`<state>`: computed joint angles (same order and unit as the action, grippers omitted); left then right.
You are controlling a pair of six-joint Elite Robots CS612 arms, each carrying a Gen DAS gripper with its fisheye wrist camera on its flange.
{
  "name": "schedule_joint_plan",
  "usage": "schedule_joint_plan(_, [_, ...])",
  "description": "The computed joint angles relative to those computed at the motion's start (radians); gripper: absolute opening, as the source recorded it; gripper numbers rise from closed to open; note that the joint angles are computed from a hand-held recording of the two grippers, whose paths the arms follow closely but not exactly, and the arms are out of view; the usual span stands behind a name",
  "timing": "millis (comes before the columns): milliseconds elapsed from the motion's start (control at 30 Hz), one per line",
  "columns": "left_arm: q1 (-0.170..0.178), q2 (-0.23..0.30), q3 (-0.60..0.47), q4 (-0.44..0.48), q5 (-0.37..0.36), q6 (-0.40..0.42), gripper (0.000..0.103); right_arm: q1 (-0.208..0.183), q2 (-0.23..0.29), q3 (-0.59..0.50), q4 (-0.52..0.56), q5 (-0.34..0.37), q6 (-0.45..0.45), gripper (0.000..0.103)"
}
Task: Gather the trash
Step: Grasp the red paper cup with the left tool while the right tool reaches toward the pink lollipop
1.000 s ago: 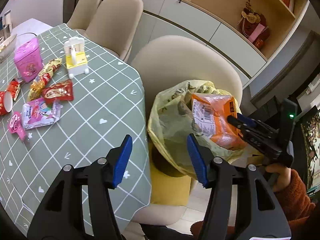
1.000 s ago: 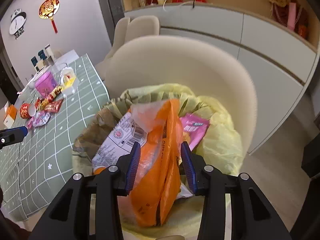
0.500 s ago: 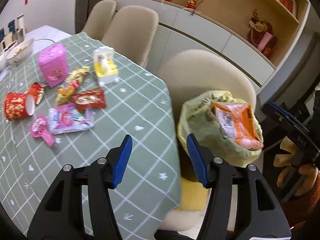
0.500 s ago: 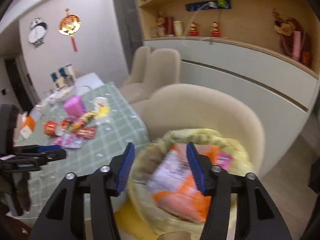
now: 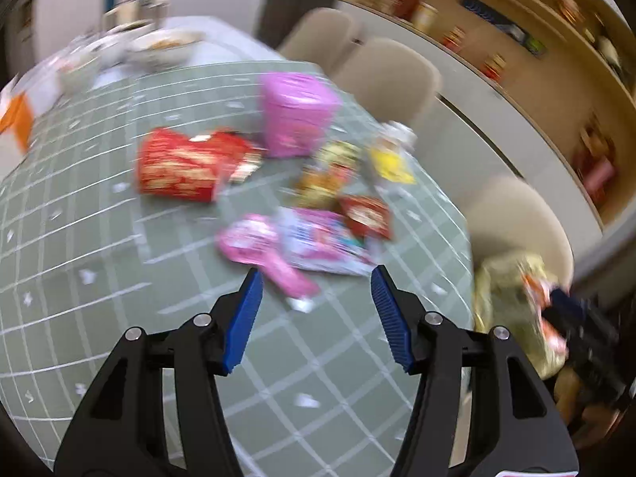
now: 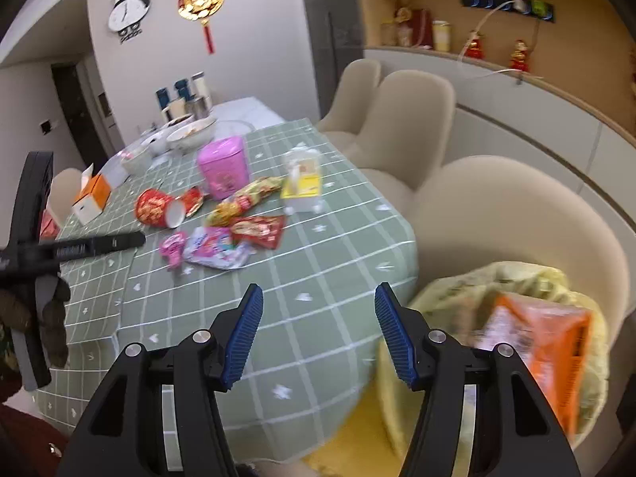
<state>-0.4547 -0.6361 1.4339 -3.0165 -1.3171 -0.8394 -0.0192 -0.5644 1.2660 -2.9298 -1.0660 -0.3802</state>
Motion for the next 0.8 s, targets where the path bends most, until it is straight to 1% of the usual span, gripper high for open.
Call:
schedule_joint_plan(33, [0.009,-0.003,0.011,-0.007,-0.003,-0.032,0.055,0.007,0.002,0.001,-0.008,-0.012,0.007,0.056])
schedule_joint_plan(133, [0.047,0.001,0.022,-0.024,-0.053,-0.144,0.055,0.030,0.007,-0.001,-0.019,-0.067,0.037,0.056])
schedule_joint_plan(200, [0.071,0.014,0.010,-0.026,-0.072,-0.232,0.060,0.038,0.010,-0.008,0.001,-0.081,0.049,0.056])
schedule_joint_plan(233, [0.085,0.024,-0.005,-0.011,-0.074,-0.289,0.060,0.042,0.010,-0.009,0.013,-0.084,0.056,0.056])
schedule_joint_plan(267, [0.093,0.030,-0.010,-0.009,-0.075,-0.330,0.060,0.045,0.010,-0.009,0.022,-0.087,0.058,0.056])
schedule_joint_plan(300, [0.106,0.044,-0.025,-0.019,-0.079,-0.392,0.061,0.048,0.009,-0.008,0.032,-0.093,0.054,0.056])
schedule_joint_plan(400, [0.130,0.079,-0.073,-0.015,-0.087,-0.485,0.062,0.056,0.011,-0.008,0.050,-0.126,0.031,0.056])
schedule_joint_plan(433, [0.138,0.095,-0.098,-0.005,-0.084,-0.499,0.062,0.058,0.012,-0.009,0.057,-0.136,0.025,0.056])
schedule_joint_plan(500, [0.143,0.110,-0.137,0.062,-0.063,-0.488,0.063,0.060,0.018,-0.014,0.070,-0.155,0.021,0.056])
schedule_joint_plan(533, [0.146,0.121,-0.157,0.078,-0.053,-0.483,0.065,0.061,0.023,-0.021,0.077,-0.163,0.021,0.056])
schedule_joint_plan(600, [0.154,0.130,-0.173,0.087,-0.057,-0.472,0.065,0.063,0.032,-0.032,0.084,-0.174,0.023,0.056])
schedule_joint_plan(667, [0.163,0.141,-0.197,0.109,-0.077,-0.448,0.065,0.067,0.045,-0.052,0.105,-0.169,0.020,0.056])
schedule_joint_plan(733, [0.173,0.150,-0.209,0.109,-0.110,-0.433,0.065,0.073,0.057,-0.072,0.130,-0.155,0.006,0.056])
schedule_joint_plan(767, [0.182,0.158,-0.219,0.104,-0.149,-0.419,0.065,0.076,0.061,-0.079,0.138,-0.153,-0.002,0.056])
schedule_joint_plan(800, [0.186,0.163,-0.224,0.103,-0.170,-0.408,0.062,0.080,0.065,-0.087,0.146,-0.151,-0.012,0.056])
